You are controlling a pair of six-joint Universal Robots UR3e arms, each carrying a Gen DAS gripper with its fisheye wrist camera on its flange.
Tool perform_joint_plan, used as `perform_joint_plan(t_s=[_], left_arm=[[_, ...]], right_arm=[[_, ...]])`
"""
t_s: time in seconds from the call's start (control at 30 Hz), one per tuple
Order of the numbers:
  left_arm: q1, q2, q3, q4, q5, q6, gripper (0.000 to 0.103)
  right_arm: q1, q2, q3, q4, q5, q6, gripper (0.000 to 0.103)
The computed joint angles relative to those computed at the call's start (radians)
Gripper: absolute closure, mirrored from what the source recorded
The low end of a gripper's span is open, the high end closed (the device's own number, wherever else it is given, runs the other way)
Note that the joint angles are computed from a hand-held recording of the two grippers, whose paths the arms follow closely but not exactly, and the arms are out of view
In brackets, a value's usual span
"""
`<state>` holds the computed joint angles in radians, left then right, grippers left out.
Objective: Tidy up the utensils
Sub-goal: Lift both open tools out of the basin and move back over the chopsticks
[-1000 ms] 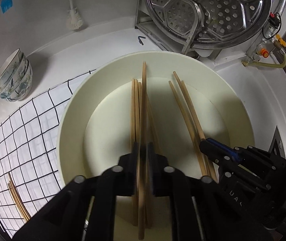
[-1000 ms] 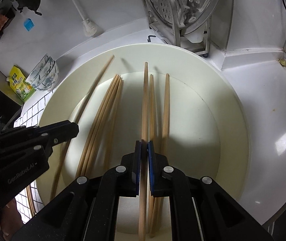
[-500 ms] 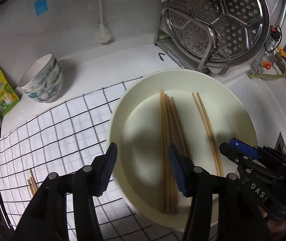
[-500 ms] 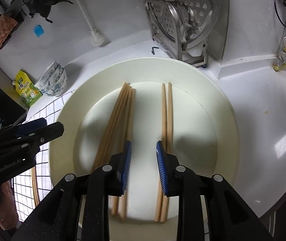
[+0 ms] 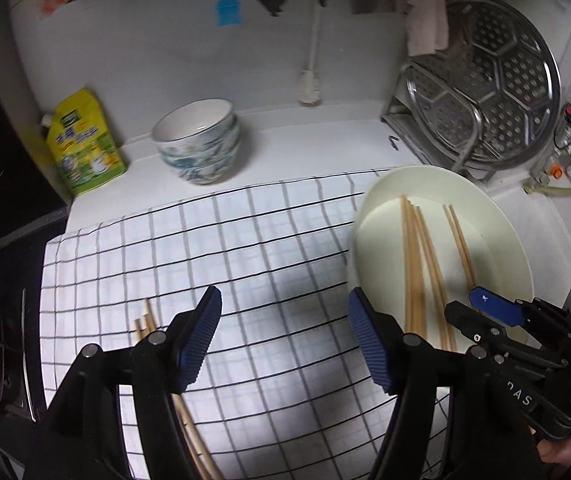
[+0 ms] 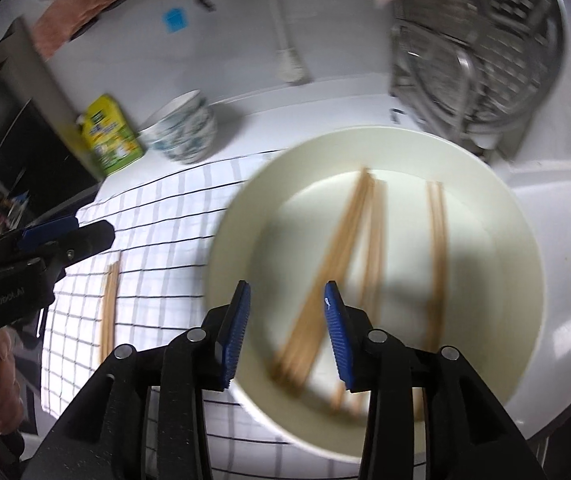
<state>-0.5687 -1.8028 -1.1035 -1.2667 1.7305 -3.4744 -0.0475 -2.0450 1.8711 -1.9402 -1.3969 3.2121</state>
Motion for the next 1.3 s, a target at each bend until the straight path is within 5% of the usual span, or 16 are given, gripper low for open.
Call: perform_joint_plan(t_s=[0.5, 1.3], left_arm=[[0.196, 0.350, -0.395, 0.047, -0.041, 0.044, 0.029], [0.632, 0.804, -0.799, -0.024, -0.236, 0.359, 0.025]], right_arm=[[0.334, 0.254, -0.179, -0.108, -0.123, 0.181, 0.056], [0.619, 0.463, -0.253, -0.211, -0.271, 0.436, 0.055]])
